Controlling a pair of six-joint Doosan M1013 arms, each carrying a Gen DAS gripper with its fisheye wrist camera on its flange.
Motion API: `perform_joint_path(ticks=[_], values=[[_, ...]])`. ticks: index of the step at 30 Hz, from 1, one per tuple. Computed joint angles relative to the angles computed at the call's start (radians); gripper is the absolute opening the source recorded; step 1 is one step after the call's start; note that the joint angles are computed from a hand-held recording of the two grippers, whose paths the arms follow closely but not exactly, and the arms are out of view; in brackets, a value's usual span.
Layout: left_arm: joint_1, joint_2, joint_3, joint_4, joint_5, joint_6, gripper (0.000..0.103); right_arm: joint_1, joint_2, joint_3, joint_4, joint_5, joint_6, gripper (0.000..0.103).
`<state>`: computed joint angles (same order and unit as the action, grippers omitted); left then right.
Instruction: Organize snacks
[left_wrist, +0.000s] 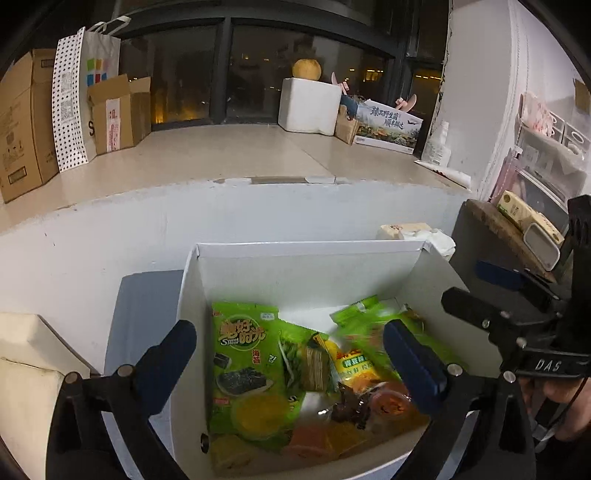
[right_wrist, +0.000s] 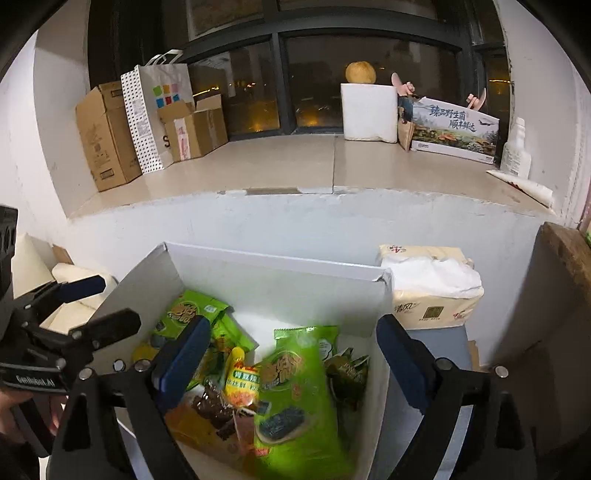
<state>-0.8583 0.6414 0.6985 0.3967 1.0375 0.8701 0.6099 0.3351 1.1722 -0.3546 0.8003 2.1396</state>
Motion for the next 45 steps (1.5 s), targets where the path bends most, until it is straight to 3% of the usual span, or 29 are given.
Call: perform_joint_path(ticks=[2,7,11,16,20,24,34,38,45], values=[[-0.004,-0.005,0.003,0.011,0.004,0.003,0.103,0.005,-0.010,0.012,-0.018,-0.018,0.019,0.103],[-0.027,-0.037,0.035,0.057,0.003,-0.040,0.103,0.026,-0.048,0.045,-0.074,-0.030,0.048,0.103],[-0.065,-0.077,0.082,0.148,0.006,-0.104,0.103,0.048,-0.096,0.092,-0.122,-0.050,0.094,0.103],[-0.147,-0.165,0.205,0.330,-0.031,-0.257,0.103,0.096,-0.170,0.169,-0.230,-0.030,0.191,0.103],[-0.201,-0.199,0.255,0.407,0.032,-0.369,0.103,0.138,-0.237,0.248,-0.302,-0.031,0.310,0.103],[-0.273,-0.231,0.307,0.504,0.160,-0.499,0.103,0.188,-0.295,0.315,-0.344,-0.024,0.373,0.103],[-0.389,-0.310,0.424,0.476,0.202,-0.567,0.103,0.310,-0.395,0.433,-0.360,0.008,0.465,0.103],[-0.417,-0.321,0.435,0.490,0.201,-0.583,0.103,0.327,-0.420,0.459,-0.353,-0.007,0.475,0.103],[-0.424,-0.309,0.408,0.486,0.215,-0.571,0.103,0.336,-0.429,0.454,-0.376,0.019,0.501,0.103]])
